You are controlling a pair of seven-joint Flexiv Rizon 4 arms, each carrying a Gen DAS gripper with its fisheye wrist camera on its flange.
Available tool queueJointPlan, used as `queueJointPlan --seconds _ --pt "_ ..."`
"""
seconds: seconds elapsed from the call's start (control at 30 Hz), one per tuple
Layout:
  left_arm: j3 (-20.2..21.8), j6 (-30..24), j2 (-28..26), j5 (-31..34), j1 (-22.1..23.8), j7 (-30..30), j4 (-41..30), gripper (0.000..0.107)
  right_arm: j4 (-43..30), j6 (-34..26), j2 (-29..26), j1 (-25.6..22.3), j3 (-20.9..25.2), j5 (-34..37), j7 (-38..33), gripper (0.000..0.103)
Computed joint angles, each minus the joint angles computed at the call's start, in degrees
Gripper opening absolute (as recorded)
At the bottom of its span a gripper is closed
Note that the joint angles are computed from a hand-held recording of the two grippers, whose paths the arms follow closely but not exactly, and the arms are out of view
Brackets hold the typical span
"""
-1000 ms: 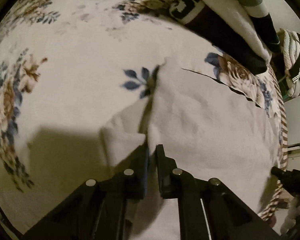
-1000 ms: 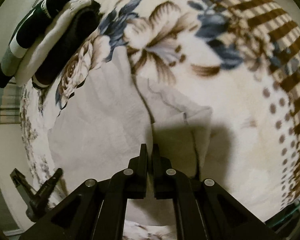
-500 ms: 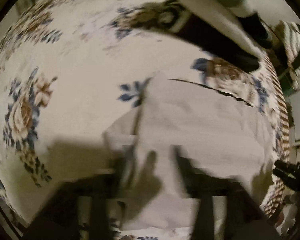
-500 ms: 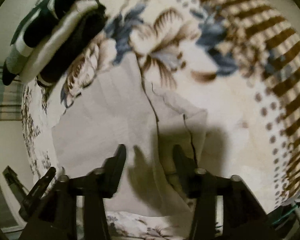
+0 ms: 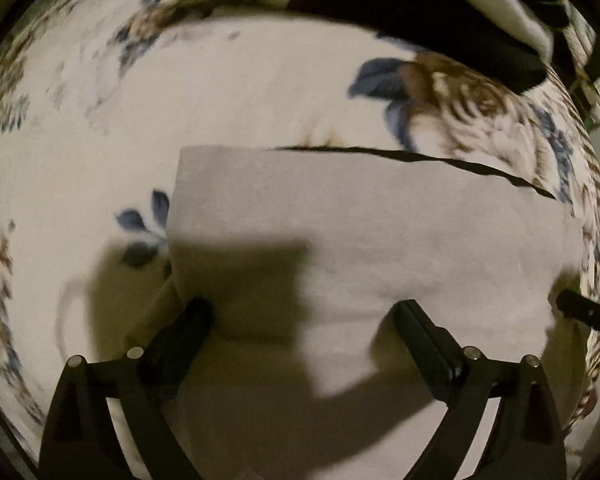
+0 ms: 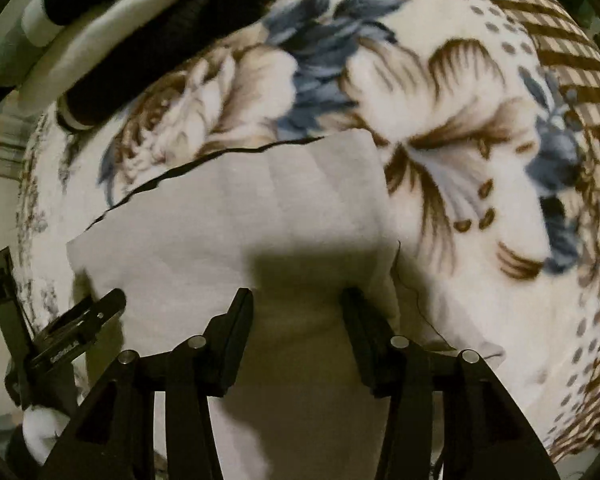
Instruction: Fold small clothes
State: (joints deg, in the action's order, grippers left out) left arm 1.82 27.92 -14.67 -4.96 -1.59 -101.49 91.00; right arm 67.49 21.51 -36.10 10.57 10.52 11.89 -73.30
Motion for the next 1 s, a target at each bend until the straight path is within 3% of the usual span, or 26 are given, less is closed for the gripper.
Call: queueJointPlan --seconds 0.1,0.2,0.27,0.37,0.47,0.6,0.7,0.77,0.87,1.0 --pt "0.1 1.0 3.6 -1.6 -0.1 -0.5 2.3 0.096 3.9 2.0 4.0 -1.5 0.0 2.1 1.7 0.053" --pt "0.1 2.0 8.1 -3.0 -0.6 -2.4 5.8 0.096 12.6 7.0 11.6 -3.6 -0.5 5.5 7.1 0.064" --pt "-0.1 2.0 10.6 -3.4 -1.1 -4.2 8.0 0.096 19.0 9.5 17.1 -4.7 -0.9 7.9 12.6 0.065" --pt "-0.7 0.9 13.0 -3.5 -1.9 -7.0 10.4 0.096 30.4 13.6 25.6 -6.8 -0.8 15.9 20.5 0.068" --pt "-1.5 -1.1 12.9 -4.0 -2.4 -8.1 11.6 0.096 39.4 20.7 29.9 -6.6 -0.1 25.7 22.4 0.068" --pt "-1.9 -1.6 12.4 -2.0 -2.9 -8.3 12.3 0.096 44.1 37.9 27.7 -3.2 1.9 38.2 16.6 0.068" --pt "-1.8 -0.8 11.6 -1.8 -2.9 -8.6 12.4 0.096 42.4 48.0 23.7 -2.1 4.0 46.5 10.2 0.068" --pt "-1.7 -0.2 11.4 -1.9 -2.9 -9.7 12.8 0.096 40.9 54.6 21.5 -0.8 5.3 48.2 8.7 0.068" --pt "-2.0 -1.1 11.0 -0.3 -3.2 -10.6 11.8 0.096 38.7 59.0 19.2 -1.2 7.5 49.0 5.1 0.068" --pt "-2.4 -1.9 10.4 1.4 -4.0 -12.3 10.5 0.096 38.1 61.6 17.5 -2.3 9.2 47.2 6.2 0.066"
